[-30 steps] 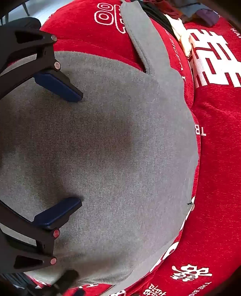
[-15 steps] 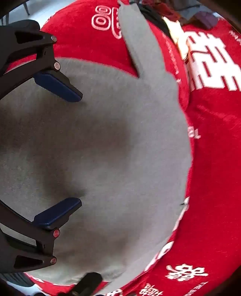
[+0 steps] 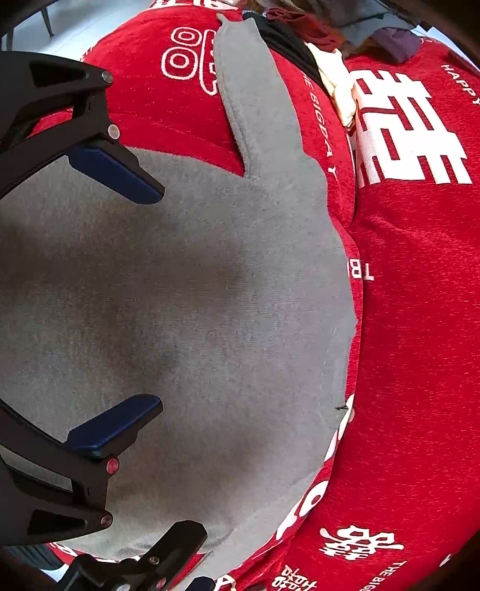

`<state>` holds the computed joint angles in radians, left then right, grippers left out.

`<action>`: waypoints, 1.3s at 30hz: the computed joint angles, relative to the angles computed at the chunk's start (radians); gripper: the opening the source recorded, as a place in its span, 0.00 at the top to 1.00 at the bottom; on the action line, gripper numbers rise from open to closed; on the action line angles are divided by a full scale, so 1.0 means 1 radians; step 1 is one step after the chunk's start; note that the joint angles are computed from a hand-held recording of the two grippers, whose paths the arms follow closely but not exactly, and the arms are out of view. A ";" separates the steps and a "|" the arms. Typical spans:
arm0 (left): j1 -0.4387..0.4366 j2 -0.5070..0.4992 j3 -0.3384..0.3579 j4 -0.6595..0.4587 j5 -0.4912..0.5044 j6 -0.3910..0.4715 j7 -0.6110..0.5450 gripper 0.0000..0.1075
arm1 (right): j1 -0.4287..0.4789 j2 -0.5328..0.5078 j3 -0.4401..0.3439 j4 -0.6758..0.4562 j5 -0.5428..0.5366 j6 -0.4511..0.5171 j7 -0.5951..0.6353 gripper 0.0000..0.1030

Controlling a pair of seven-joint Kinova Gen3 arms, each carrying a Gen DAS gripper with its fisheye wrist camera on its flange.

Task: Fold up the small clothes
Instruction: 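Position both grippers open over the grey sweater body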

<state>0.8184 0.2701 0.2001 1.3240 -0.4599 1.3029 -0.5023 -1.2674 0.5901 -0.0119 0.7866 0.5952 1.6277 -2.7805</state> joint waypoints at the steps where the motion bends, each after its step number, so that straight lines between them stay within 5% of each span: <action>1: 0.001 0.000 0.000 -0.004 -0.002 0.005 -0.001 0.04 | 0.000 -0.001 0.001 0.002 0.000 0.000 -0.002 0.01; 39: 0.036 0.158 -0.076 -0.254 -0.001 0.132 -0.111 0.04 | 0.131 -0.054 -0.037 0.126 -0.043 -0.110 -0.019 0.01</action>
<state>0.8542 0.4278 0.1238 1.0704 -0.4607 1.4348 -0.6129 -1.1365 0.5357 -0.0486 0.9130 0.5519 1.5175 -2.7994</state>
